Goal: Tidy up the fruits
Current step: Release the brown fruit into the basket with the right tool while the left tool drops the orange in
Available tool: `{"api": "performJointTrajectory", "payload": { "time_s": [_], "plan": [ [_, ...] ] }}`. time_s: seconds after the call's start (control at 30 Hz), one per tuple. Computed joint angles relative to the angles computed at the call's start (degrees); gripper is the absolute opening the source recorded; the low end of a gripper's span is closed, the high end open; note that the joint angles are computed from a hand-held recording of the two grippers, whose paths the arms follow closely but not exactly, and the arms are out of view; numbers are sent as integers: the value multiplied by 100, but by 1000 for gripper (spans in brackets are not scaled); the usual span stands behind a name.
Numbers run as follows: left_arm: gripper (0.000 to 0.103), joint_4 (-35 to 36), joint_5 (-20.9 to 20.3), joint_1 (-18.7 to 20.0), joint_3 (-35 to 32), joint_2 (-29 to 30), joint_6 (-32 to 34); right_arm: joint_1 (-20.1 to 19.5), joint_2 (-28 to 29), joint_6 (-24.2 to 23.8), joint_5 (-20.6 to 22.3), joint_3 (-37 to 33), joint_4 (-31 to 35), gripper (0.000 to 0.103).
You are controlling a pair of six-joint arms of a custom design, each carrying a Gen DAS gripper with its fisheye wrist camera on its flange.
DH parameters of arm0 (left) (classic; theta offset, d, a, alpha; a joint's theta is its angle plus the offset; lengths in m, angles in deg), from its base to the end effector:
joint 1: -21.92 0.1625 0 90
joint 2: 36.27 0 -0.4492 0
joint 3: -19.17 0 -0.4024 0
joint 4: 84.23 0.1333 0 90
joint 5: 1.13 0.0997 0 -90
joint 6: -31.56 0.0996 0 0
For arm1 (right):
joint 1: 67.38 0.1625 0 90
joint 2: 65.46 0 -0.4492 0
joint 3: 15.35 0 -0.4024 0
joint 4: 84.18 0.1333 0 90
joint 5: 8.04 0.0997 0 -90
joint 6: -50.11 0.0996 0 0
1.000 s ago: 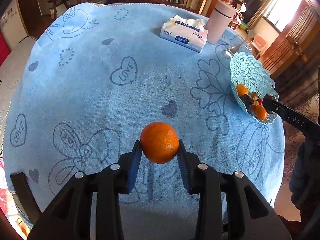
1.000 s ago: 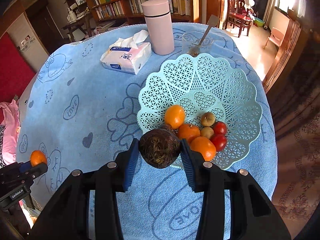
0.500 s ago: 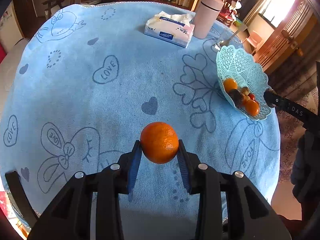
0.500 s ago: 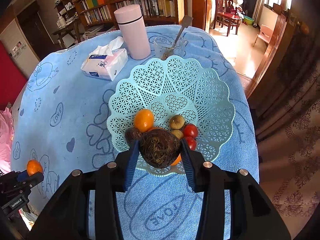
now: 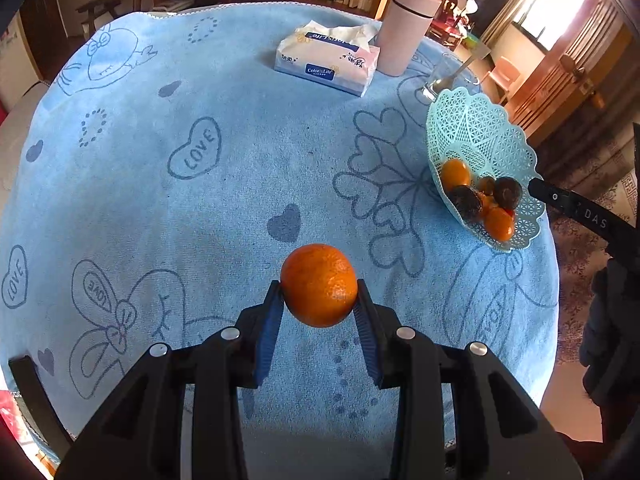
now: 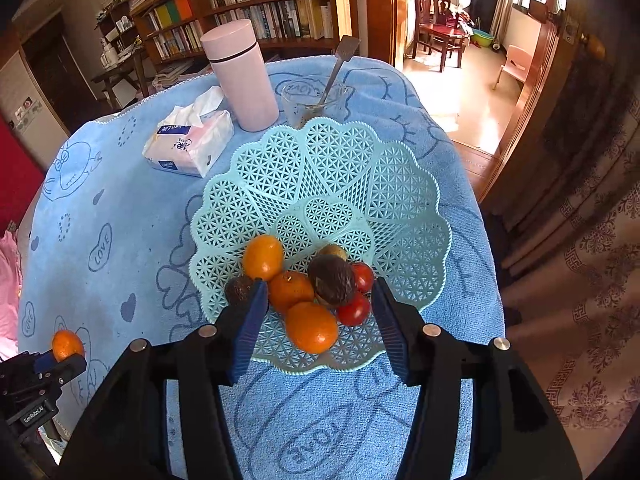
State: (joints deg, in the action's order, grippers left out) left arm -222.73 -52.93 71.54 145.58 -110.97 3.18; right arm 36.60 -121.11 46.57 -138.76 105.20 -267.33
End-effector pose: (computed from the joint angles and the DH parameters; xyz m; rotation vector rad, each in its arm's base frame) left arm -0.1515 -0.4790 0.1962 0.2885 2.5100 -0.4356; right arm 0.1986 -0.5150 0.1497 0.1437 -2.4014 0.6811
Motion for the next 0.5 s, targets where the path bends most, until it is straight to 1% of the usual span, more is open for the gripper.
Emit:
{"api": "performJointTrajectory", "payload": {
  "time_s": [0.23, 0.5],
  "plan": [
    [36, -208, -134, -52, -231, 386, 322, -137, -360, 175, -21, 423, -75, 56],
    [36, -770, -454, -169, -732, 1255, 1008, -377, -998, 506, -163, 1050, 42, 56]
  ]
}}
